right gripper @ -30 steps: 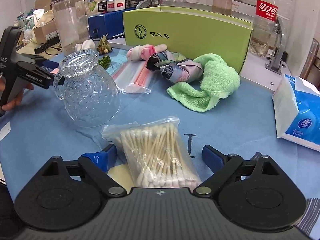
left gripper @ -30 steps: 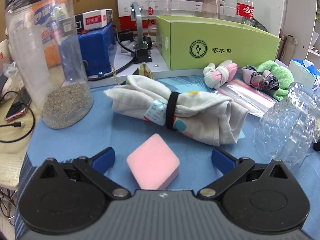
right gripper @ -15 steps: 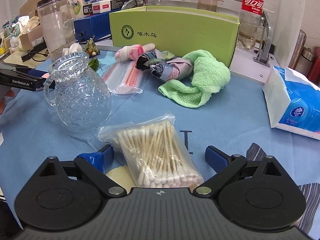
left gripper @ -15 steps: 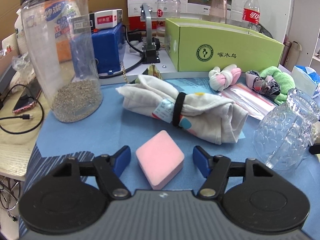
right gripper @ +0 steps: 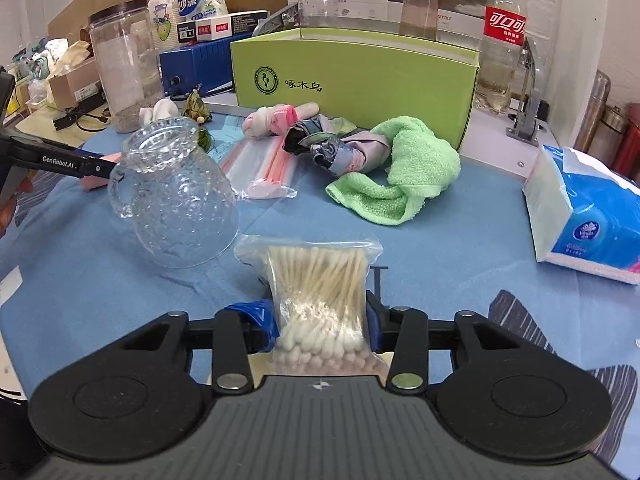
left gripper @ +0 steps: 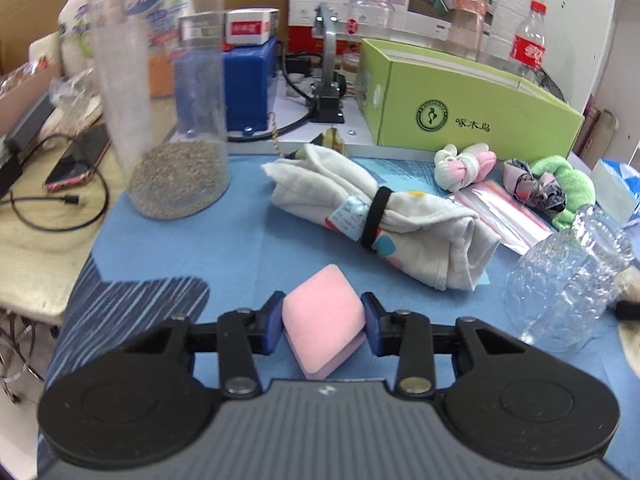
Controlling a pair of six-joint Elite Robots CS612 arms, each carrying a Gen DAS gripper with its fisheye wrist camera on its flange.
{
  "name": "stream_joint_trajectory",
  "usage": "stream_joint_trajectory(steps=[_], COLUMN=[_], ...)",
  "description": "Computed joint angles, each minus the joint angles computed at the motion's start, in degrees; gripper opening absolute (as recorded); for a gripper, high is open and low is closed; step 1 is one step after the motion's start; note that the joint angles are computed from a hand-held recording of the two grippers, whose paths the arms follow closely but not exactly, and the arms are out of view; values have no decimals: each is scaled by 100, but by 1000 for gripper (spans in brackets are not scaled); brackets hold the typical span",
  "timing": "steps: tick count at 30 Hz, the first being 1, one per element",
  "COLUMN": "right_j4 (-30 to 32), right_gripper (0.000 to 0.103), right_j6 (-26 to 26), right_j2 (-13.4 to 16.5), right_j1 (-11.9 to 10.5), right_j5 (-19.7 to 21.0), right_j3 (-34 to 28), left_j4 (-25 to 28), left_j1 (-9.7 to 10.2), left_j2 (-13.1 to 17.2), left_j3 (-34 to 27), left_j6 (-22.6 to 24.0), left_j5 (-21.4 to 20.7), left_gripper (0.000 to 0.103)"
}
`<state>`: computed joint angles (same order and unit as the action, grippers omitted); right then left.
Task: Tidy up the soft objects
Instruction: 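Close the left gripper on the pink sponge while the right gripper grasps the cotton swab bag, then carry the sponge and swab bag into the green box and open both grippers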
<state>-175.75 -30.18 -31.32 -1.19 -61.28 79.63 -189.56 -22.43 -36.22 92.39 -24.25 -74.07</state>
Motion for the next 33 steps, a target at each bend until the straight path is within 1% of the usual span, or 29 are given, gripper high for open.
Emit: stream_joint_trajectory(steps=[2,4,6,8,10,12,14,16,18,19,22,24,28,29,30,31,32,33], right_j4=[-177,-424,-673,-849,-1214,-1497,-1569,-1486,-1259,-1116,-416,89,1072,1288,1468,1633,1779,1922], right_gripper=[26,26,26,26,26,26,26,26,26,26,26,27,28,30,32,34,36,37], right_j6=[26,278,550,765,1064,1316,1489,1625,1621,1641,1655,1629,1872,1926,2059,2279,2431,2512], right_j2=[-69,-126,-169,-195,-155,-76,35,197,406,522,971,1283,1942,2100,2242,2379,2459,2532], right_j1=[-29,-83,-142,-166,-150,-102,-51,11,91,124,218,270,311,318,327,340,349,339], right_j5=[86,266,517,666,708,704,657,574,321,245,49,-61,28,53,56,-27,-101,-39], right_j3=[155,275,350,329,196,-80,-453,-945,-1528,-1816,-2854,-3501,-4754,-5045,-5301,-5552,-5702,-5841], left_j4=[-163,-353,-593,-763,-800,-761,-575,-337,6,168,672,1111,1849,2041,2285,2502,2593,2611], left_j1=[-44,-74,-85,-74,-47,-18,36,74,107,130,176,176,189,194,191,186,184,192], left_j2=[-123,-246,-338,-392,-372,-284,-129,30,231,337,703,982,1545,1670,1806,1895,1964,2010], left_j3=[200,358,457,433,205,-121,-624,-1116,-1701,-1986,-2856,-3458,-4514,-4740,-4994,-5169,-5280,-5341], left_j6=[-6,48,141,273,410,555,644,710,816,884,1016,1115,1213,1205,1187,1141,1076,1046], left_j5=[143,205,188,108,28,-42,-223,-265,-279,-350,-512,-519,-677,-706,-674,-615,-565,-584], left_gripper=[39,39,39,39,39,39,39,39,39,39,39,39,41,48,62,73,77,77])
